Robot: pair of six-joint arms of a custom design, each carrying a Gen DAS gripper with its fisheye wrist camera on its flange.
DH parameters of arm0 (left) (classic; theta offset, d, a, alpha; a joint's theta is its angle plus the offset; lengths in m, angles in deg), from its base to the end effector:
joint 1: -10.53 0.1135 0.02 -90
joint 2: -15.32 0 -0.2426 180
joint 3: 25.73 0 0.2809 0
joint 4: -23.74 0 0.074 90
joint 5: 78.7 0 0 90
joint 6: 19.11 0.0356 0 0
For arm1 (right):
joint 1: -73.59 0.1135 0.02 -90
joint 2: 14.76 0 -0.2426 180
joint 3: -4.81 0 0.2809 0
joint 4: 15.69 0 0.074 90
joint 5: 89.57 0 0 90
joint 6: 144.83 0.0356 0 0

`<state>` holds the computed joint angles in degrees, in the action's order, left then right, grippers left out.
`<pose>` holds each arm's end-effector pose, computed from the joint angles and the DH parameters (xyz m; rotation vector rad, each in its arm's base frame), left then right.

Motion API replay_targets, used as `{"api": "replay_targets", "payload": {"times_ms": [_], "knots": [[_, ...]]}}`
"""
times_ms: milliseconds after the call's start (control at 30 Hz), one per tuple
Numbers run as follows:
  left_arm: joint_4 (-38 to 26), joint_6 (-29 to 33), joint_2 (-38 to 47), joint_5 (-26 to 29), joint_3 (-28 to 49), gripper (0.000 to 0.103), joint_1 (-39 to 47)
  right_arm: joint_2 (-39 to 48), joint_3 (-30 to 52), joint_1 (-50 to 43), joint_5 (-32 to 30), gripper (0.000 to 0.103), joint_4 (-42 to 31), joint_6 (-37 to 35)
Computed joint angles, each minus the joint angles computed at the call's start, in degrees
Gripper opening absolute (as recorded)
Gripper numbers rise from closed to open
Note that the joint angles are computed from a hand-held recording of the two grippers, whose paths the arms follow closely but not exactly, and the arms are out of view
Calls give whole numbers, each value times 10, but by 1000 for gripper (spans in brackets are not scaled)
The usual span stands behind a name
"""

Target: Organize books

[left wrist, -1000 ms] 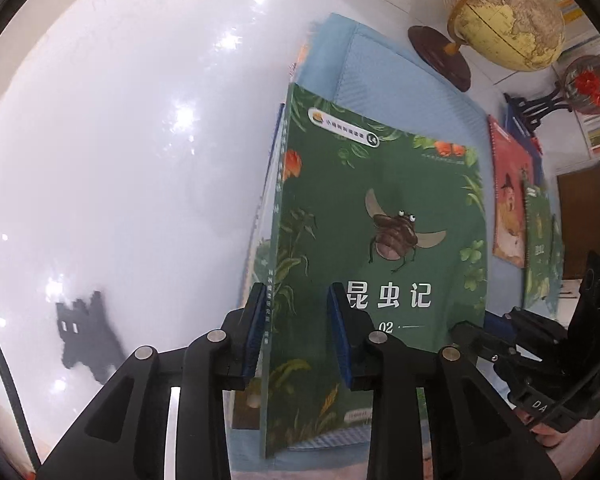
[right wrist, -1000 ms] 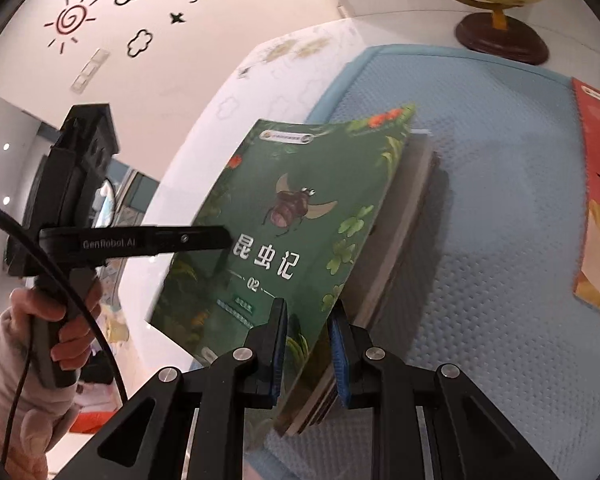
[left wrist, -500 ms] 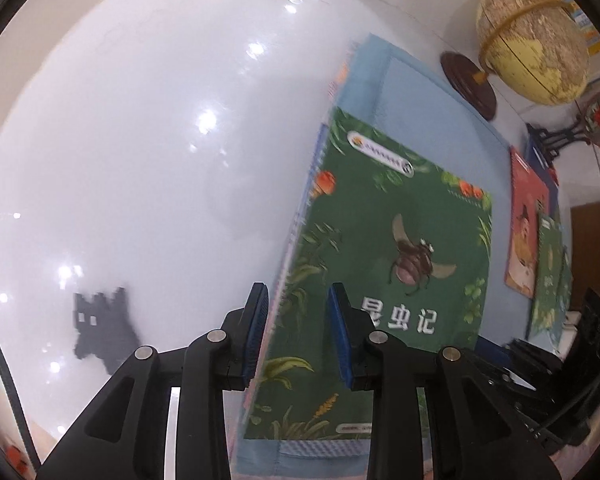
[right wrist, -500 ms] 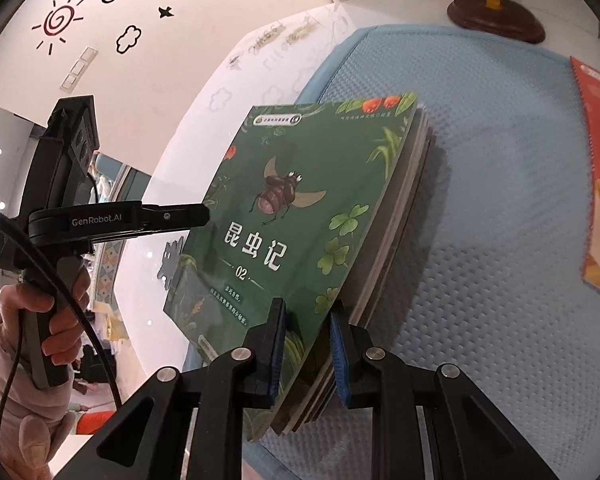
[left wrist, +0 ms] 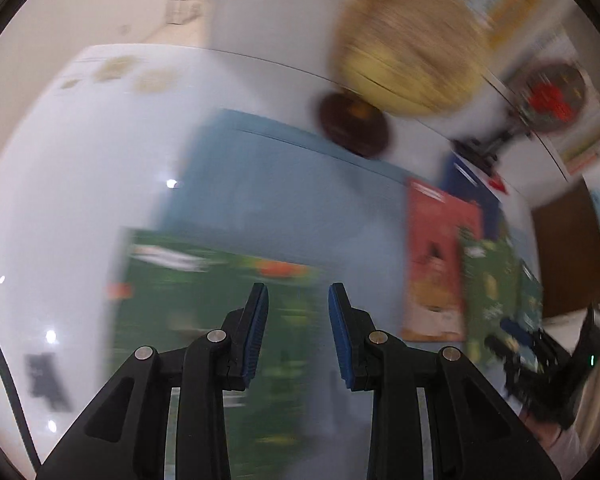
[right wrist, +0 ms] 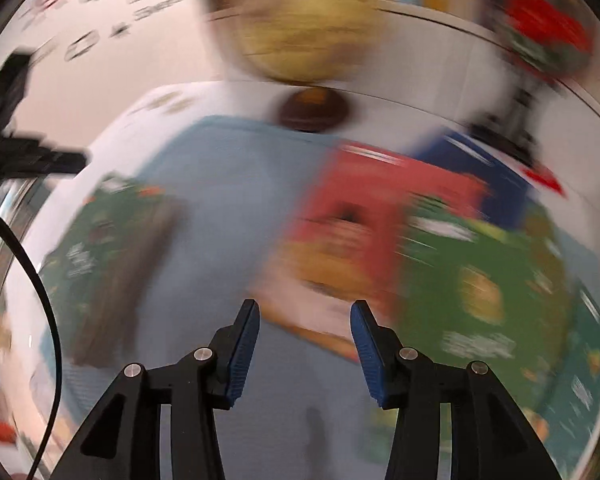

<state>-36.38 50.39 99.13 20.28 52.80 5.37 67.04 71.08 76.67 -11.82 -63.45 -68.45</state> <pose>0.3172 -0.0342 0.2296 -0.3189 2.7192 -0.3421 0.3041 0.0239 0.1812 -0.4516 2.6122 0.2254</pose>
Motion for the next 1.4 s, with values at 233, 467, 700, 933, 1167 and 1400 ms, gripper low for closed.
{"api": "replay_targets", "payload": {"times_ms": [233, 467, 700, 933, 1167, 1400], "knots": [[94, -129, 159, 23, 64, 27, -174, 100, 71, -202, -45, 46, -36, -102], [105, -213, 293, 18, 168, 27, -275, 203, 149, -270, -88, 46, -74, -158], [128, -263, 319, 21, 186, 28, -305, 248, 169, -289, -120, 48, -115, -201], [117, -271, 303, 18, 154, 27, -336, 226, 131, -337, -161, 48, -184, -247], [171, -277, 187, 108, -16, 26, -337, 237, 116, -440, -177, 48, -357, -383], [245, -280, 196, 205, -55, 15, -284, 311, 164, -474, -204, 38, -396, -415]]}}
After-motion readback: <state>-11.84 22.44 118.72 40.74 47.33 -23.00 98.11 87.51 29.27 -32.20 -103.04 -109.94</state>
